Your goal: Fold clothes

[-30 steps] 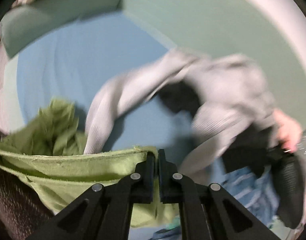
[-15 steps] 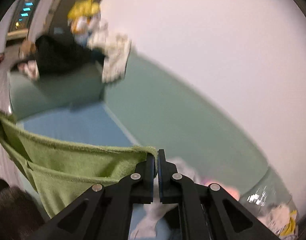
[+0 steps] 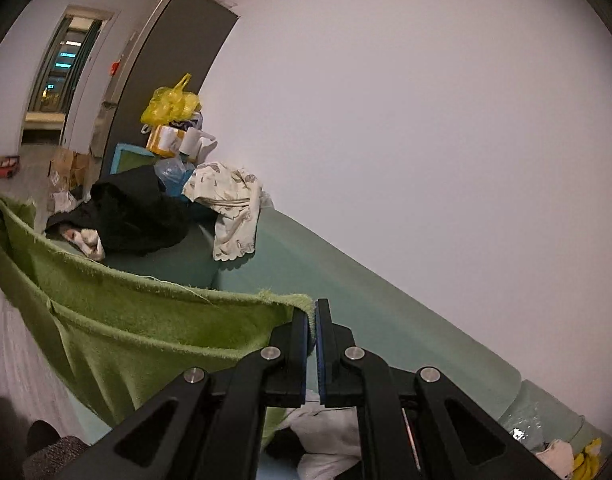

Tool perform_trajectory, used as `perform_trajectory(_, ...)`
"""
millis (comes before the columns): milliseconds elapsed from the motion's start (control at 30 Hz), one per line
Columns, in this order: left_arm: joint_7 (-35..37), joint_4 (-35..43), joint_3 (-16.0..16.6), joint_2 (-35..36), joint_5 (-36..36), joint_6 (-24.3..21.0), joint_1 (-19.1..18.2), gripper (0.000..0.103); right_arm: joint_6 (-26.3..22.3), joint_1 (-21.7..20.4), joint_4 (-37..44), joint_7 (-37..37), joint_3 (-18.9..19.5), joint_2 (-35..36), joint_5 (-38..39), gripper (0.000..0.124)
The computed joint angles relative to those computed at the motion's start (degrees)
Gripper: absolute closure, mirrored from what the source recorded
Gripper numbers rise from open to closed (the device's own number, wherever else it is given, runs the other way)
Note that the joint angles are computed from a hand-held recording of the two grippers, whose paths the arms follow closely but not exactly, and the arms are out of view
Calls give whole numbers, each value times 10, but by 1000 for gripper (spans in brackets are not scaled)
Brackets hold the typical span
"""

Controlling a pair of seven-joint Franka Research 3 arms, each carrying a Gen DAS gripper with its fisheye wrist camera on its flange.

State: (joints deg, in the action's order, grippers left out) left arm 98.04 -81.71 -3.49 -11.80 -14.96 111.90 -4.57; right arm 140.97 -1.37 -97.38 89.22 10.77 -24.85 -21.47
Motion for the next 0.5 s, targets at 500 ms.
perform_trajectory(500,-8,75,-2,60,-15,-21,17,97,24,0,-19,7,2,28,-15,121)
